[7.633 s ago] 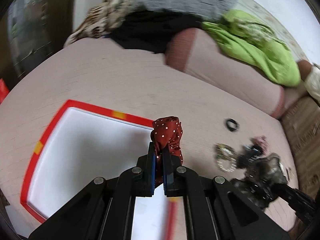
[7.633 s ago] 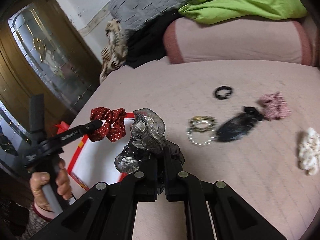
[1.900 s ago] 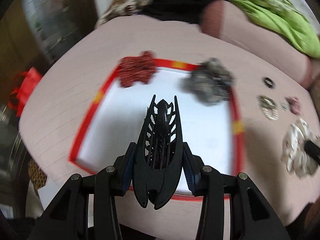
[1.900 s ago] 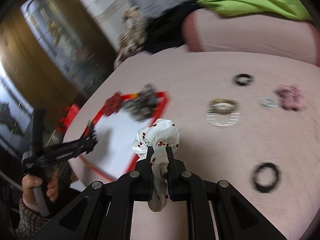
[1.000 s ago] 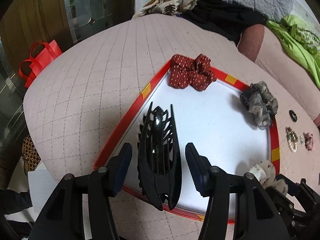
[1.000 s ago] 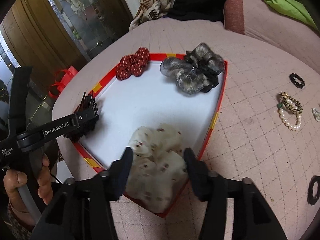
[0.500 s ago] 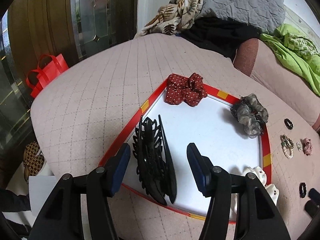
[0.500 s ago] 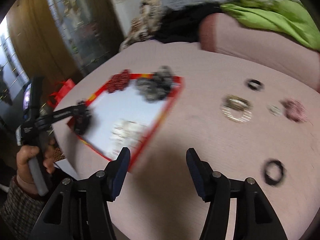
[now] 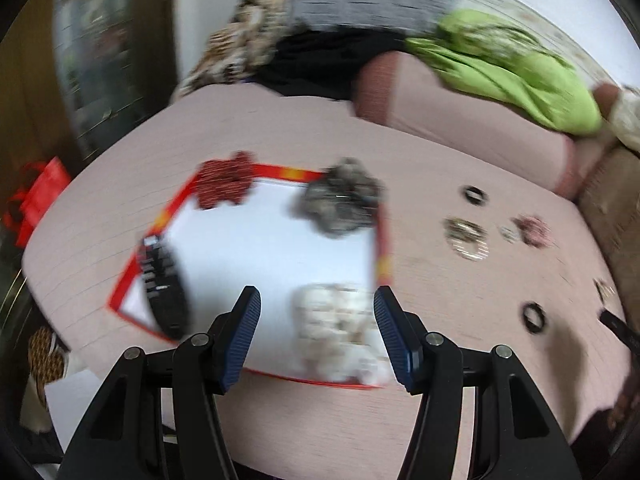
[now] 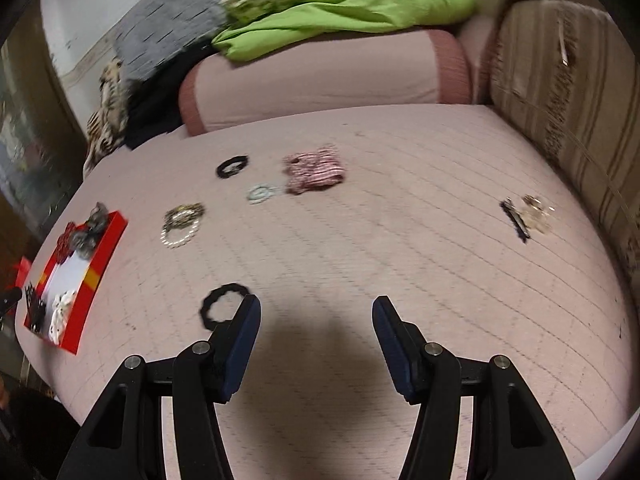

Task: Organize jewelry
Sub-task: 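Grasp the black hair tie with the right tool, then grasp the pearl bracelet with the left tool while the right holds the hair tie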

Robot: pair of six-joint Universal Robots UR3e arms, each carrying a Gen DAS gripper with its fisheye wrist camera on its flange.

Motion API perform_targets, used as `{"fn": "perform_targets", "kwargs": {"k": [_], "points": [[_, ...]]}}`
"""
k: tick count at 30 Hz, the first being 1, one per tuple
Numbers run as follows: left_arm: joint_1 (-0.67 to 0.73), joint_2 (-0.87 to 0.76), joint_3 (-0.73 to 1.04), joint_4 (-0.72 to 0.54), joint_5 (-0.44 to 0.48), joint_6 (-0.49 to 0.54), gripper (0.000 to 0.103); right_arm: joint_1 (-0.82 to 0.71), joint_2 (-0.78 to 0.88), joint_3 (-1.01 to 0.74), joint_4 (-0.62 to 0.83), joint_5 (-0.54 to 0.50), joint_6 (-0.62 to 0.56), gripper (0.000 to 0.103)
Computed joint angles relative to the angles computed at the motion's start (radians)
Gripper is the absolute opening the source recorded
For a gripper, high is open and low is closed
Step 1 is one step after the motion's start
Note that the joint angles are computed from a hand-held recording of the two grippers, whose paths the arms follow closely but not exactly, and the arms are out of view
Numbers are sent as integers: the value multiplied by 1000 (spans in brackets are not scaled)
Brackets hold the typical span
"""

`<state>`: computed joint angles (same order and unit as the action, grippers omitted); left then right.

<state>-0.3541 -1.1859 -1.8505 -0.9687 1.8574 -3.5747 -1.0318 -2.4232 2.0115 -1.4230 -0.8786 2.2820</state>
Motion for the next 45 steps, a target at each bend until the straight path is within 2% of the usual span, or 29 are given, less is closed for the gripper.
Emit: {"fn": "perform_targets", "kwargs": {"k": [2,5,10,15,18,24,28,30,31,34,35,36,38,40,42,45], "points": [[-51,-81,76,-6,-19,0,58,-2,-1,16,-7,5,4,63],[-85,-200,193,-27,-74,-4,58,63,52,43,-91,-6,56,63],[-101,-443,410,-39,-144,17,58,259,186,107,-374,-56,213,63],[-68,-660,590,-69,-264,17,55,362,285,137,-526,-58,284,58],[-78,-784,703,-77,-250,3,54,348,282,165,-526,-23,254,58],[-96,-1074,1056,-216,-173,14,54,356,316,174,-543,3,237,58],[-86,-1208,1233,-295,-172,31,45,404,362,176,-603,-16,252,58],[-83,-1233,1257,-281,-167,22,43,439,386,184,-661,-44,274,54],[-84,-1264,1312,-316,-157,22,41,458,399,188,-688,-59,283,52],[-103,-1287,1332,-310,-100,36,28,503,428,198,-748,-96,307,45],[-108,-1279,1312,-294,-92,50,15,518,440,198,-766,-110,316,43],[-111,-1258,1276,-277,-96,65,9,538,453,201,-791,-131,330,40],[-111,-1197,1178,-240,-116,77,9,571,469,212,-846,-169,357,37],[-112,-1114,1041,-186,-140,88,9,595,475,223,-891,-194,364,29],[-117,-1035,917,-142,-156,79,9,600,480,223,-895,-190,359,11],[-120,-895,694,-54,-211,47,9,596,462,231,-887,-186,352,11]]}}
